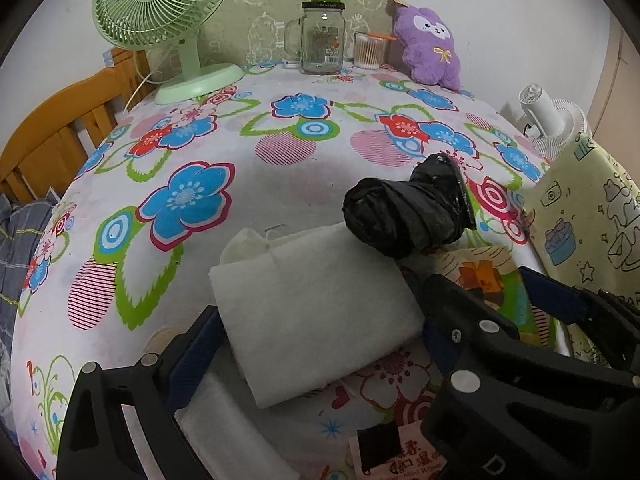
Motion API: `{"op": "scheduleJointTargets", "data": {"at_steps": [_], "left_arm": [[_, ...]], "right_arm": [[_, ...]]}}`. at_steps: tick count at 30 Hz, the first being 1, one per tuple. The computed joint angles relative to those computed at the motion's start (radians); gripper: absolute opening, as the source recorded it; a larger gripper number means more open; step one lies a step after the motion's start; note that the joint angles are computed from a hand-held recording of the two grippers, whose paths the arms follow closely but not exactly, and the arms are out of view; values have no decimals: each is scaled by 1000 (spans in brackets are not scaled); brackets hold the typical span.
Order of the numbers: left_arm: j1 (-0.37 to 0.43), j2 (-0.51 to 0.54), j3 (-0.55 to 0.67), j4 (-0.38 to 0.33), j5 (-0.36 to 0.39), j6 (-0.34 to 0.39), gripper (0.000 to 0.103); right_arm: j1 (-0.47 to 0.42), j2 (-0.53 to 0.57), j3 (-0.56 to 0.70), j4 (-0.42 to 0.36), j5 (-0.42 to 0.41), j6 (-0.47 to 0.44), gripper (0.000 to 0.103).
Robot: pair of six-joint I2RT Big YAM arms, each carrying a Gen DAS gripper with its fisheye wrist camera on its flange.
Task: Organize soft objects
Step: 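Grasp the green package with the right tool while the left tool nears the white pad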
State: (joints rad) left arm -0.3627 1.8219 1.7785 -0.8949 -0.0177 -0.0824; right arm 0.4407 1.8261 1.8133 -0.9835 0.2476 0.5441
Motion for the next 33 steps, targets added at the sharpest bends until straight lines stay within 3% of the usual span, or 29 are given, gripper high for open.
{"op": "scheduleJointTargets", "data": {"at_steps": [2, 12, 15, 16, 17, 23, 28, 33], "left_arm": [[0, 1, -1, 3, 4, 1, 102], [8, -11, -13, 10, 42, 7, 93], [10, -18, -16, 6, 63, -1, 86], [7, -20, -18, 8, 42, -6, 80], [8, -21, -18, 7, 47, -8, 79], [10, -30, -26, 7, 64, -7, 69], [11, -35, -29, 7, 60, -6, 49], [12, -43, -34, 9, 64, -13, 43]], "right_arm": [[-1, 2, -2, 7, -8, -1, 64], [1, 3, -5, 32, -33, -27, 58], [1, 2, -1, 33, -46, -34, 56], [2, 1, -1, 35, -43, -35, 47], [5, 3, 5, 27, -25, -45, 45], [5, 2, 3, 34, -39, -49, 45], [4, -1, 0, 36, -48, -50, 43], [4, -8, -5, 41, -53, -58, 43]]}}
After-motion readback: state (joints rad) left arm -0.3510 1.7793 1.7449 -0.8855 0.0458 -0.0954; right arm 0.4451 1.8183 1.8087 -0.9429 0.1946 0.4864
